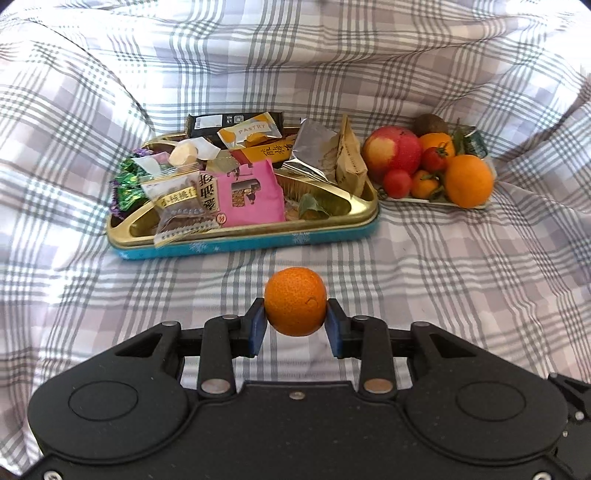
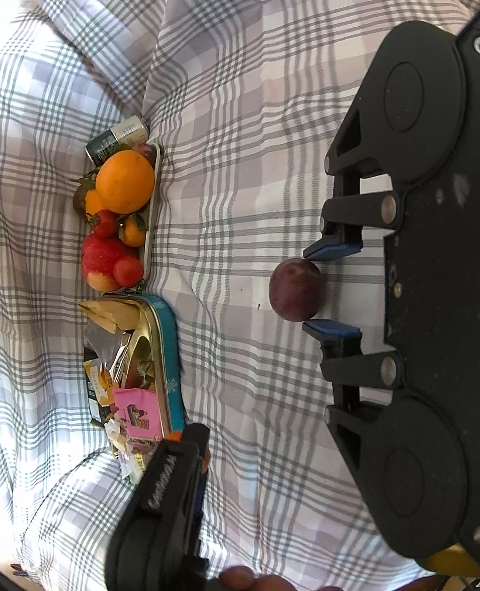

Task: Organize fruits
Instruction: 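Carry the tangerine and plum back over the gold tray with both tools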

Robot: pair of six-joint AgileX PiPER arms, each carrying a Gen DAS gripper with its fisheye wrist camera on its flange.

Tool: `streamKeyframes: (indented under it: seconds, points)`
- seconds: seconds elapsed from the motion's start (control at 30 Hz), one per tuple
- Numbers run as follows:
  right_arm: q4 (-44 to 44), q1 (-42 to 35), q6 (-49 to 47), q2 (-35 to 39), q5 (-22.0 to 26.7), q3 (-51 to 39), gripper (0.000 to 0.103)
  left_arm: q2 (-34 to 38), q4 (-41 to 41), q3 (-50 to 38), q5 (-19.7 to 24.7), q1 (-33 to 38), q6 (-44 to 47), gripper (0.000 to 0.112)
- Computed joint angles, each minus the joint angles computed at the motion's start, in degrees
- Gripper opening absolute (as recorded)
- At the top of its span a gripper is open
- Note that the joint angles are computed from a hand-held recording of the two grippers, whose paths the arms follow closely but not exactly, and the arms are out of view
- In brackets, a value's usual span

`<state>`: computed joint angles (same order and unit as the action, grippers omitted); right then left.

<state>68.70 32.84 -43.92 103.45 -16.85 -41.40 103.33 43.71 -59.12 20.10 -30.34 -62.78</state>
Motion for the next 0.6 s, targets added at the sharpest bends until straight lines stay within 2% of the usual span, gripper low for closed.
streamKeyframes:
  seconds: [0.07,0.17,0.2,0.27,0.37,0.43,0.5,0.6]
  points:
    - [0.73,1.12,0.01,-1.91,-0.97,1.71,0.033,-2.04,1.39,1.89,0.89,-1.07,-1.86,0.042]
    - [3.14,3.04,-1.62,-4.68,-2.41,3.97,0.013,-4.81,2.25,4.58,1.76,-2.41,-3.47,0.042]
    - [4.14,3.42,-2.63,-5.31,-2.29,4.32,0.013,-5.61,2.8,5.51,2.08,-2.92,-4.41,0.042]
    - [3.22,3.59,-2.44,-5.78,-1.08,4.83,0.015,-6.75,3.84,7.06,2.18,-3.63,-6.25,0.042]
    - [7.04,4.61,-4.51,-3.75,-2.24,4.11,0.029,-7.6,3.67,8.75,1.43,-3.64,-6.68,0.042]
    - [4.63,4.22,-1.27,-2.96,-2.27,4.28,0.031,-7.74,3.53,9.37,0.77,-3.25,-6.61,0.042]
    - [2.21,3.57,1.43,-2.5,-2.11,4.12,0.04,-7.13,3.02,9.28,0.4,-2.52,-6.29,0.042]
    - [-1.88,2.78,5.9,-1.95,-2.94,3.6,0.046,-6.09,1.92,9.0,-0.98,-1.12,-5.41,0.042]
